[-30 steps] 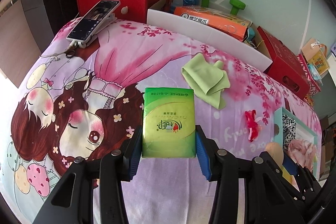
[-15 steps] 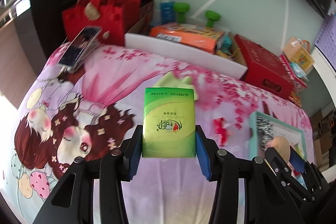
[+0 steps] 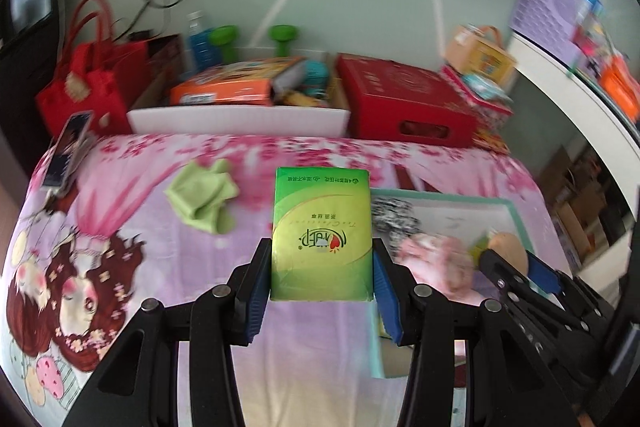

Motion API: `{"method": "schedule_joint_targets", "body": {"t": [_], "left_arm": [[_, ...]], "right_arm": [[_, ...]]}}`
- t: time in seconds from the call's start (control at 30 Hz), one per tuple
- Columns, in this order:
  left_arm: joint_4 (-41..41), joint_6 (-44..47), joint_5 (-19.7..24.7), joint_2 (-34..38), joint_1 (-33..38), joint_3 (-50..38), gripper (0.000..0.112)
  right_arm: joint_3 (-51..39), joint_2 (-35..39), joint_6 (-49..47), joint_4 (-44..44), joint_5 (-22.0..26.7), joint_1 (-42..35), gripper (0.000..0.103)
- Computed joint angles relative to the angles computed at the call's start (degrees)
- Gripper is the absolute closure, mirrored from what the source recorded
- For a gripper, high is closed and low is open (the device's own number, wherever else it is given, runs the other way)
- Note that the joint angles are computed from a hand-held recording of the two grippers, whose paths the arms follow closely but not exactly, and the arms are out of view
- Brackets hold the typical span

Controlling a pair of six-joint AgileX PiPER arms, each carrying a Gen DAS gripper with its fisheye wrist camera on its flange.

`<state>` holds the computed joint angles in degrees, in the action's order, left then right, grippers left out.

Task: Organize soft objects
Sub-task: 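Carry the tissue pack and sponge puff into the white tray with both tools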

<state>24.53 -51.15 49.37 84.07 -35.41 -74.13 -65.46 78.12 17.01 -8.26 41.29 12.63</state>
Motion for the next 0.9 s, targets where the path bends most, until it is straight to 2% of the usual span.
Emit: {"method": "schedule_joint_targets", "body": {"t": [0.3, 0.5, 0.9], "left_arm": [[-0.33, 3.63, 1.15, 7.76, -9.20, -8.20, 0.064], [-1.93, 6.28, 0.70, 12.78, -12.27, -12.50, 0.064], [-3.70, 7.51, 0.55, 18.26, -12.75, -15.17, 0.064]], "right_arm": [[2.08, -0.46, -8.63, 7.40, 0.49, -13.10, 0.050], [3.03, -0.09, -13.21, 11.10, 0.64, -19.51, 0.050], [3.34, 2.28, -16.37, 14.18, 0.68, -23.25, 0.050]]}}
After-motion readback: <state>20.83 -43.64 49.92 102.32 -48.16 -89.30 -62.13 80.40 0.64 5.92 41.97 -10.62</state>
